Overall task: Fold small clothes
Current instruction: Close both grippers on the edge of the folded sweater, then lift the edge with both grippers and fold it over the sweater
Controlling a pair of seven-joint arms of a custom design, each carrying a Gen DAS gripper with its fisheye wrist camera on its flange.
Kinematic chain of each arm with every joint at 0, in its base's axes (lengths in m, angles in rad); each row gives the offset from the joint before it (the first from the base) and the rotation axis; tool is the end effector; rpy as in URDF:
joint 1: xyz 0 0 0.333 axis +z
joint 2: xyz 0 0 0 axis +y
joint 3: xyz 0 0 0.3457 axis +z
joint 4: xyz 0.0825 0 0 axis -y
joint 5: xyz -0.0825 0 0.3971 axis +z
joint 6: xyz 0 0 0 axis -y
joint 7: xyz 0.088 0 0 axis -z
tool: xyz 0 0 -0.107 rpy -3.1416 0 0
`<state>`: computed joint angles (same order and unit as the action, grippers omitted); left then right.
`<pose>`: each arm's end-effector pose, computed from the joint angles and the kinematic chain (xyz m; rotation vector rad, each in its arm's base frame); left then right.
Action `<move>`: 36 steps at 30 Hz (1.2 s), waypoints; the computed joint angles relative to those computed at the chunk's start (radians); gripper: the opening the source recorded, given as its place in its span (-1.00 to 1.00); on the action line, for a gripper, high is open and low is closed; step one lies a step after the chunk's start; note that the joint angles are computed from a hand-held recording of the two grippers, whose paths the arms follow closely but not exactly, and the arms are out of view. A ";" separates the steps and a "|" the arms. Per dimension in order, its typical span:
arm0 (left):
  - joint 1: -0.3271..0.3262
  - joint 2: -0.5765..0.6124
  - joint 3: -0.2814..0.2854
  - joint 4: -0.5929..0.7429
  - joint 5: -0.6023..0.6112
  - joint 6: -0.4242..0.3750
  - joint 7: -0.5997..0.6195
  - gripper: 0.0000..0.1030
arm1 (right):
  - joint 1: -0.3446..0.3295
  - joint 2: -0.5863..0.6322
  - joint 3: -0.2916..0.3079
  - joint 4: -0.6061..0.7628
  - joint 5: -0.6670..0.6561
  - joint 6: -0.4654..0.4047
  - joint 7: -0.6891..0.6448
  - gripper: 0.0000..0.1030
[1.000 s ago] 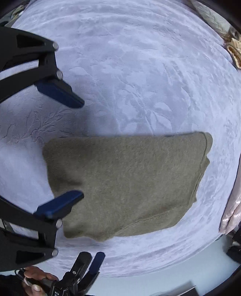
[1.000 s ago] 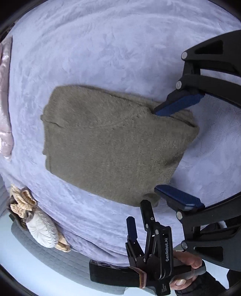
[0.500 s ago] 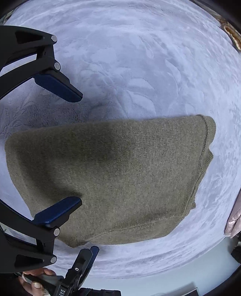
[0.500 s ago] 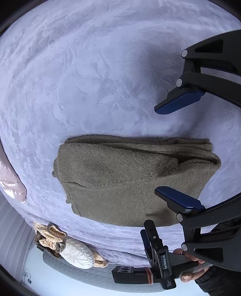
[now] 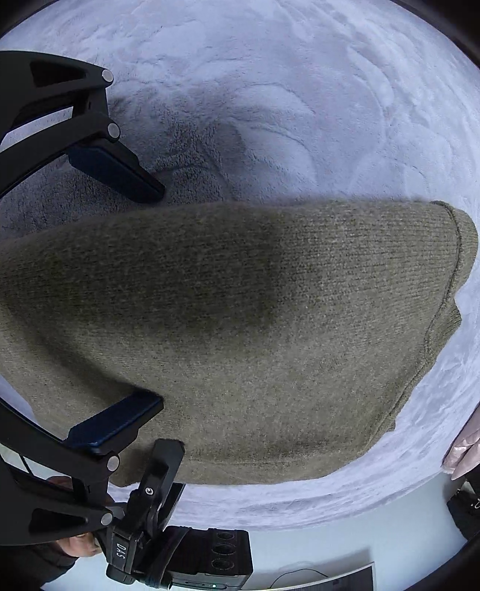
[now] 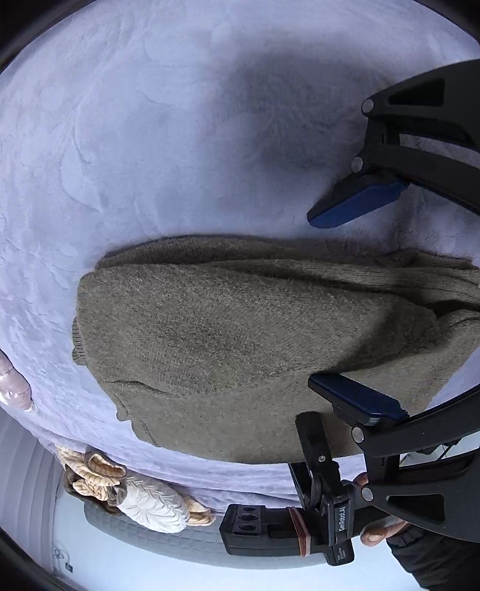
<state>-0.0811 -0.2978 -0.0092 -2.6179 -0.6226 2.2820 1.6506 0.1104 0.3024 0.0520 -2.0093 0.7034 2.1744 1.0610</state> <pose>0.4083 -0.0507 0.3705 2.1831 -1.6902 0.4166 0.5973 0.1216 0.3206 -2.1036 1.6857 0.5980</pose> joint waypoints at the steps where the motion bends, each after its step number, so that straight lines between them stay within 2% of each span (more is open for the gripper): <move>1: -0.003 -0.008 -0.007 -0.004 0.001 0.014 -0.003 0.95 | -0.003 0.010 0.006 0.002 0.027 0.007 -0.013 0.68; 3: -0.021 -0.029 -0.006 -0.011 -0.013 0.030 0.032 0.40 | 0.000 0.022 0.015 0.006 0.047 0.018 -0.031 0.68; 4: -0.024 -0.037 -0.017 -0.007 0.008 0.033 0.018 0.37 | 0.003 0.024 0.018 0.009 0.046 0.019 -0.039 0.65; 5: -0.028 -0.043 -0.025 -0.004 0.028 0.036 0.006 0.21 | 0.007 0.023 0.022 0.012 0.044 0.020 -0.052 0.48; 6: -0.034 -0.049 -0.027 0.000 0.044 0.035 0.003 0.09 | 0.007 0.021 0.024 0.013 0.046 0.016 -0.063 0.19; 8: -0.041 -0.059 -0.026 0.008 0.071 0.021 -0.014 0.00 | 0.010 0.006 0.023 0.009 0.046 0.009 -0.067 -0.02; 9: -0.044 -0.064 -0.025 0.011 0.079 0.014 -0.023 -0.01 | 0.012 -0.005 0.022 0.003 0.044 0.012 -0.071 -0.13; 11: -0.051 -0.072 -0.021 0.010 0.086 0.005 -0.037 -0.01 | 0.019 -0.030 0.018 -0.012 0.034 0.020 -0.073 -0.19; 13: -0.054 -0.105 -0.013 -0.020 0.091 0.000 -0.037 0.00 | 0.030 -0.056 0.016 -0.028 0.019 0.033 -0.075 -0.20; 14: -0.058 -0.099 -0.009 -0.022 0.088 0.009 -0.036 0.07 | 0.039 -0.071 0.014 -0.038 0.001 0.048 -0.070 -0.20; 17: -0.050 -0.065 -0.016 -0.019 0.102 0.001 -0.098 0.72 | 0.036 -0.060 0.007 -0.026 0.002 -0.001 -0.037 -0.08; 18: -0.054 -0.081 -0.011 -0.041 0.084 0.006 -0.096 0.69 | 0.036 -0.050 0.003 -0.020 -0.002 -0.007 -0.019 0.13; 19: -0.061 -0.089 -0.006 -0.053 0.069 0.022 -0.081 0.59 | 0.035 -0.038 0.001 -0.014 -0.005 -0.018 -0.005 0.23; 20: -0.078 -0.098 0.007 -0.060 0.031 0.034 -0.044 0.21 | 0.034 -0.029 0.001 -0.014 -0.009 -0.023 0.000 0.32; 23: -0.072 -0.130 -0.011 -0.059 0.076 0.026 -0.071 -0.06 | 0.033 -0.019 0.009 -0.030 -0.003 0.001 -0.035 0.27; 24: -0.071 -0.139 -0.014 -0.054 0.098 0.016 -0.080 -0.10 | 0.029 -0.019 0.012 -0.032 0.013 -0.001 -0.046 0.03; 27: -0.076 -0.158 -0.023 -0.029 0.157 -0.017 -0.110 -0.15 | 0.031 -0.048 0.016 -0.047 0.026 0.005 -0.070 -0.18; 36: -0.094 -0.311 -0.018 -0.026 0.255 -0.110 -0.206 -0.16 | 0.066 -0.187 0.007 -0.091 -0.003 0.024 -0.107 -0.23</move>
<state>-0.1753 -0.6092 -0.0275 -2.6438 -0.3676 2.1722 1.4445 0.1765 0.1154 0.0594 -2.1000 0.7006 2.1989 0.9535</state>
